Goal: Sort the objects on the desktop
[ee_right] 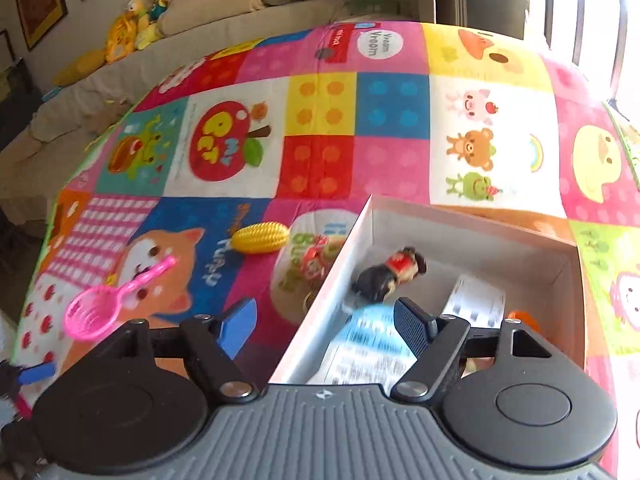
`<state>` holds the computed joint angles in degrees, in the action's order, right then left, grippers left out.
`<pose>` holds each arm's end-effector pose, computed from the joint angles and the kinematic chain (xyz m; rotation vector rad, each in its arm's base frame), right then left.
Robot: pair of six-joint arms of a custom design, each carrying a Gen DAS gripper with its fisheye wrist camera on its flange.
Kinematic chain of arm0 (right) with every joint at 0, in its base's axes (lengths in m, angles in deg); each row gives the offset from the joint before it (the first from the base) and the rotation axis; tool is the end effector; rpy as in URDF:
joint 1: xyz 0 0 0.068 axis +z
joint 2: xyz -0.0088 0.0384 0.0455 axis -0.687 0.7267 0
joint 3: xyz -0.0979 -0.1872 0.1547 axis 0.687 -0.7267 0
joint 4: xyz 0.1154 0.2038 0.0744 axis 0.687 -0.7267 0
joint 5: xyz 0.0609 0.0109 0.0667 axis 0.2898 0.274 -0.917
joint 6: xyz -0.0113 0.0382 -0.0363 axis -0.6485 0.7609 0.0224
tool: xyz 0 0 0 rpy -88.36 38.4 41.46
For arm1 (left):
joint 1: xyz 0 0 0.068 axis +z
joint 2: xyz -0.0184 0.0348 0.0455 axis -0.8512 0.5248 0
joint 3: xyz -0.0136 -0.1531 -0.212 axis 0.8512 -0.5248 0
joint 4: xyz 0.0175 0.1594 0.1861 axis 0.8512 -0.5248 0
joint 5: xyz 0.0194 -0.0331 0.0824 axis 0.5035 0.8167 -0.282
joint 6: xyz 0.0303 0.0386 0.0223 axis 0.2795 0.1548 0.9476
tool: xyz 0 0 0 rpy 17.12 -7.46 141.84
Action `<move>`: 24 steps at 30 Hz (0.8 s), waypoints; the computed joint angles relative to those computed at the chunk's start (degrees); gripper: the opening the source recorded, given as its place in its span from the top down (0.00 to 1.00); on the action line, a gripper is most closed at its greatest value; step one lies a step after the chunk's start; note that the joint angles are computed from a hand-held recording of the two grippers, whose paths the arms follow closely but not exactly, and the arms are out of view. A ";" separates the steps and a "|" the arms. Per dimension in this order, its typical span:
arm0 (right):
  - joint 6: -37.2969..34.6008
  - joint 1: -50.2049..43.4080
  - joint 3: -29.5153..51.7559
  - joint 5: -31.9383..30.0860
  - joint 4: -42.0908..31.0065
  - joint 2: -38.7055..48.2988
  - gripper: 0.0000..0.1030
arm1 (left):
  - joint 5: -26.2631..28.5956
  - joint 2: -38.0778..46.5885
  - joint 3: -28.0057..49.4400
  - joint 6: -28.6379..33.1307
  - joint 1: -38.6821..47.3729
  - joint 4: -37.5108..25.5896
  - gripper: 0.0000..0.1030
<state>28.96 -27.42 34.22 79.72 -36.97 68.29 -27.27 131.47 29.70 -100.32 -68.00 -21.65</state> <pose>0.3745 0.1118 0.2119 -0.3746 2.3822 0.2841 0.1738 -0.0182 0.0948 -0.2390 2.3790 0.1931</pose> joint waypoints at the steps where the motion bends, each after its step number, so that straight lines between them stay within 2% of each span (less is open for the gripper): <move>1: -0.06 1.01 3.22 3.02 0.84 3.89 0.26 | 0.86 -0.71 -0.60 0.41 1.16 0.44 0.00; 3: 0.68 2.07 10.91 6.31 0.14 11.69 0.26 | 3.58 -2.81 -1.81 1.62 4.69 1.01 0.00; 7: 4.34 1.84 26.83 0.36 -7.64 22.61 0.26 | 8.39 -4.31 -3.07 5.20 11.40 3.19 0.00; 8: 5.88 2.80 30.10 0.75 -9.43 24.28 0.20 | 9.23 -3.86 -3.16 5.77 12.75 4.08 0.00; 12: 6.33 6.81 42.03 1.69 -15.84 30.98 0.18 | 14.17 -2.48 -3.79 7.76 18.25 7.34 0.00; 19: 10.66 14.61 51.67 -0.53 -18.45 36.71 0.16 | 19.34 -2.32 -5.09 10.67 24.76 9.87 0.00; 24: 8.76 19.68 56.79 -1.69 -21.68 39.30 0.15 | 22.76 -4.25 -6.07 11.81 28.94 8.63 0.00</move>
